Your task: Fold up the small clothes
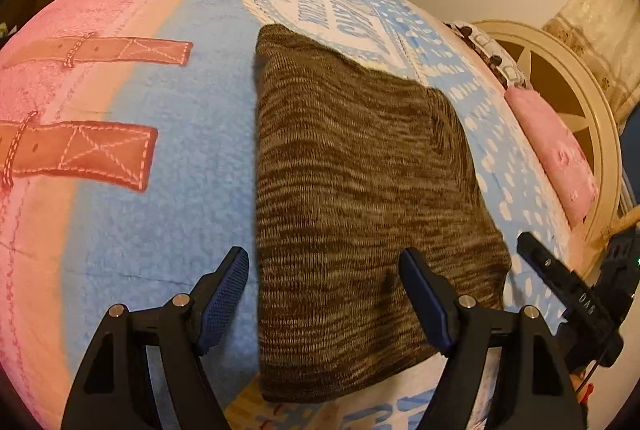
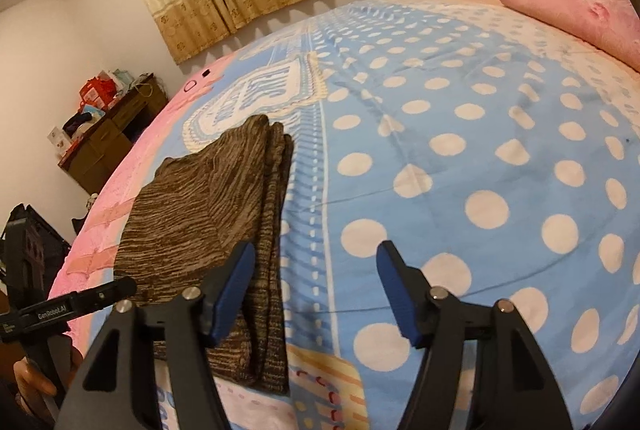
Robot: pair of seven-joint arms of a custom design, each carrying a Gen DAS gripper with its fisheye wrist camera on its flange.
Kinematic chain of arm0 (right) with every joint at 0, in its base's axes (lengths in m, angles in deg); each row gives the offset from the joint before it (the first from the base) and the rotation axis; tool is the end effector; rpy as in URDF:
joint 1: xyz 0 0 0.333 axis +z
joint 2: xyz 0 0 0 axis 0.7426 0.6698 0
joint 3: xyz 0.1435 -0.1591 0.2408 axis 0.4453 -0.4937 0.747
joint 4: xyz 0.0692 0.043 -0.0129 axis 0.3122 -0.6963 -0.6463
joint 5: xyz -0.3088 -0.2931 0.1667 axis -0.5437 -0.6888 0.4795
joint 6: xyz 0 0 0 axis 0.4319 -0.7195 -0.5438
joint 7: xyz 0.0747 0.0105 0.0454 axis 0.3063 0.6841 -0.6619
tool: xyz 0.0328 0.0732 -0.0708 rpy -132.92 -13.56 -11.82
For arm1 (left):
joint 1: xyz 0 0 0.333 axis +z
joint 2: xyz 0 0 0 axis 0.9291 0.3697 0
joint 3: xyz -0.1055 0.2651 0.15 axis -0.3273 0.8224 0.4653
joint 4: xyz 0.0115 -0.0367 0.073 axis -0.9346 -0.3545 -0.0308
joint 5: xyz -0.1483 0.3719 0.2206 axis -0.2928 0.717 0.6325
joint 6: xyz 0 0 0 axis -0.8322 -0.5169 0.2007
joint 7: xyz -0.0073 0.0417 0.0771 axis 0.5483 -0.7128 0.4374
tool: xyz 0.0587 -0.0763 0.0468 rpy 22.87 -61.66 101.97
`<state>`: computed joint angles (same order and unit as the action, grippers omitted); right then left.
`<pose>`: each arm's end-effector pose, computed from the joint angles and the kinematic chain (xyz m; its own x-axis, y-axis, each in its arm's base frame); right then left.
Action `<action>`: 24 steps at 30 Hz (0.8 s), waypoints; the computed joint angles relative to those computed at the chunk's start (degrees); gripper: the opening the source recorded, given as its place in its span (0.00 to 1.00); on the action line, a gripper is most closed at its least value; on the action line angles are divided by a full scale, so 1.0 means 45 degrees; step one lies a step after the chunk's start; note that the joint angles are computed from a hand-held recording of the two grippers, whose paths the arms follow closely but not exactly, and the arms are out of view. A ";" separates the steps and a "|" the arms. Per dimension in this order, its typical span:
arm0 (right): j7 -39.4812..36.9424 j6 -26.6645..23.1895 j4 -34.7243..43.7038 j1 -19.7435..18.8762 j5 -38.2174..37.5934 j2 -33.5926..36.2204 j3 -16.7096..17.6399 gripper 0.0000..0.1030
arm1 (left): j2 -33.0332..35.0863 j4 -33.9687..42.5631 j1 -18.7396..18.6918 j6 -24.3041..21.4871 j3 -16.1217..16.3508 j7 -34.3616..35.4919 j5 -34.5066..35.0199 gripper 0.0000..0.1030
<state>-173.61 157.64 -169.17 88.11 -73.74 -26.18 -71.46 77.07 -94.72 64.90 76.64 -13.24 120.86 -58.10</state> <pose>0.5026 0.4998 0.3822 -0.3538 -0.8610 -0.3655 -0.5477 0.5075 -0.6652 0.6780 -0.2128 0.4012 -0.4238 -0.8013 0.4222 -0.8542 0.1987 -0.4804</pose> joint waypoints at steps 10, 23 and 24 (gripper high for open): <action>-0.0708 0.1041 0.0675 -0.0146 -0.0069 0.0643 -0.0328 0.65 | 0.0861 0.1071 0.0084 0.0092 -0.0087 -0.0963 -0.0336 0.76; -0.3185 0.2271 0.2441 0.0394 0.1002 0.2350 -0.1259 0.54 | 0.1184 0.0875 0.0410 0.1481 -0.0845 0.0055 -0.1147 0.84; -0.3650 0.2113 0.2583 0.0431 0.1238 0.2437 -0.1219 0.53 | 0.1168 0.0823 0.0489 0.1513 -0.0915 0.0233 -0.1406 0.84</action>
